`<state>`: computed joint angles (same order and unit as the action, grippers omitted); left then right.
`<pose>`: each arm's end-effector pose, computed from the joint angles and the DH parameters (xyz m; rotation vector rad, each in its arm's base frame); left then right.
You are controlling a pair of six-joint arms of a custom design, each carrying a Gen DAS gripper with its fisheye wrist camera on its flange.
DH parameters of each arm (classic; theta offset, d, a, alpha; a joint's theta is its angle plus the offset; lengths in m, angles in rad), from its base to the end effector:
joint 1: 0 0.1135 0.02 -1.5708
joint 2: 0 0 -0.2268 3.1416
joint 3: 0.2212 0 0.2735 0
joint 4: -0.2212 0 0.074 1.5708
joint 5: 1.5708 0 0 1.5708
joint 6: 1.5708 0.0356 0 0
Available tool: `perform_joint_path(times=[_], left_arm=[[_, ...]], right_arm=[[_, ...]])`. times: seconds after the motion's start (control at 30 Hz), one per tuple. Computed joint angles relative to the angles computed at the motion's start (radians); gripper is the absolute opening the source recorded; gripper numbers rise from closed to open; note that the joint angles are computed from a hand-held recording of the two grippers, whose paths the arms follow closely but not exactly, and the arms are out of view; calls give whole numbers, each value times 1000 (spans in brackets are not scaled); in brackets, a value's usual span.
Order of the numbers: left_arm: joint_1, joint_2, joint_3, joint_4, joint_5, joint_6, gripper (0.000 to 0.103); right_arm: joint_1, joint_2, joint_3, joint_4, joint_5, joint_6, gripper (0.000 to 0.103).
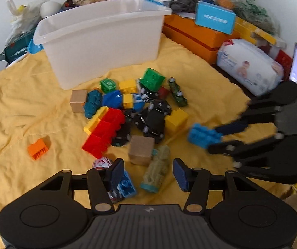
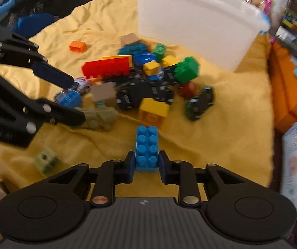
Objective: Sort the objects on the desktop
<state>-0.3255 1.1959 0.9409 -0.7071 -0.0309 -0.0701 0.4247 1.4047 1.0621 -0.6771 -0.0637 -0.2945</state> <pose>0.2590 -0.0862 0.2254 0.3108 2.5173 -0.1181 0.2827 0.1304 0.2107 -0.9342 2.4187 0.1301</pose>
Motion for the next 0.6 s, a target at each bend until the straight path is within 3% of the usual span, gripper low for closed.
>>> perform_joint_path(times=[0.1,0.2,0.47,0.6], left_arm=[[16,59,23,39,-6,-24,55],[35,134,67,43,24,-42,42],[-14,6,23,-68,1,-48,44],[-41,40,22,-49,-33,-47,44]], right_arm=[[-43,10,33,-58,-41,-41,28],[-65,-8,28,-28,-78,-33,29],[-73,8,55,-38,-117,-35,30],[-82,3,41,-34,-127,-21,30]])
